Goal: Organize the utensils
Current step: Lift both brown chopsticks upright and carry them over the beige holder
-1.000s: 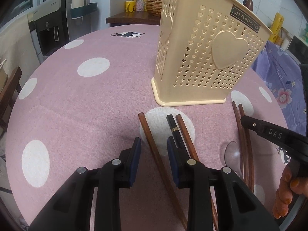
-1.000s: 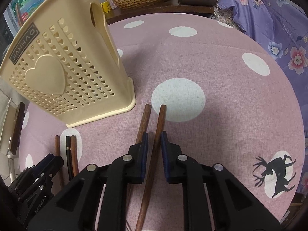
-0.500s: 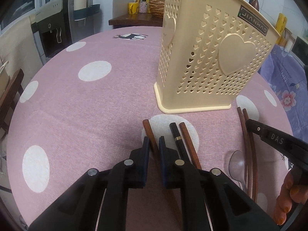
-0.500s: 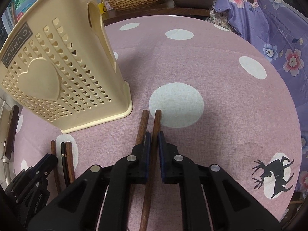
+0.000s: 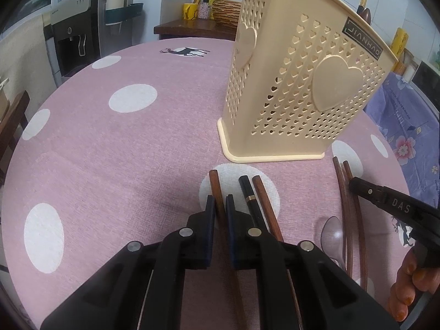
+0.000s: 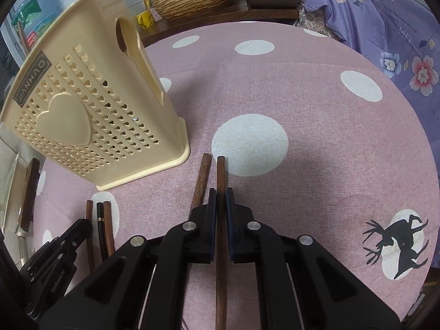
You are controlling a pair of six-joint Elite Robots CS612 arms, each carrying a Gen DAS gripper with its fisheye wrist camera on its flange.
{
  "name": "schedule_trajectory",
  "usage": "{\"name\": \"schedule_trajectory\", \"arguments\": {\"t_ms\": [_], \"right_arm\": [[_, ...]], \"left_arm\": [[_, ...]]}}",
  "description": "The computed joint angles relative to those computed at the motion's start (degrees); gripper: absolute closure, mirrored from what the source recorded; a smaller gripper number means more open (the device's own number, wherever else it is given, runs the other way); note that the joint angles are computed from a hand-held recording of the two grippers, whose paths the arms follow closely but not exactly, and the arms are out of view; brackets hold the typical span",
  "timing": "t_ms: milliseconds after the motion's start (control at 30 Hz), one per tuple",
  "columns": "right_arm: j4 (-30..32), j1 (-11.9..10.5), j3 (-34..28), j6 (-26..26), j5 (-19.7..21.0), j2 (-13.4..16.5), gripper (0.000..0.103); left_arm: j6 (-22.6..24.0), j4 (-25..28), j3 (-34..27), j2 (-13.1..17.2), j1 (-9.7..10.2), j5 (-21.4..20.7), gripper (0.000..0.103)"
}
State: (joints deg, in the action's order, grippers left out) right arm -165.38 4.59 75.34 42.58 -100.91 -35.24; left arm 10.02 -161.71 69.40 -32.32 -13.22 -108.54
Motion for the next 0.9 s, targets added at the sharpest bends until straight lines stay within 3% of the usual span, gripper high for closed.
{"name": "schedule_trajectory", "arguments": {"t_ms": [200,400,900], "right_arm": [[-6.5,0.0,2.9,-2.4,0.2,-1.1,0.096],[-13.7,0.4,6.6,-6.2,-1.2,-3.2,0.096],[-29.5,1.5,15.3,-16.3,-7.1,-10.4,0.096]], "left_arm": [[-1.2,-0.9,-0.2,0.1,0.61,-2.4,0.094],[-3.0,-5.3,1.3,-1.1,1.59,-6.2,0.095],[-7.1,-22.2,4.1,-4.4,3.58,-11.7,0.095]]}}
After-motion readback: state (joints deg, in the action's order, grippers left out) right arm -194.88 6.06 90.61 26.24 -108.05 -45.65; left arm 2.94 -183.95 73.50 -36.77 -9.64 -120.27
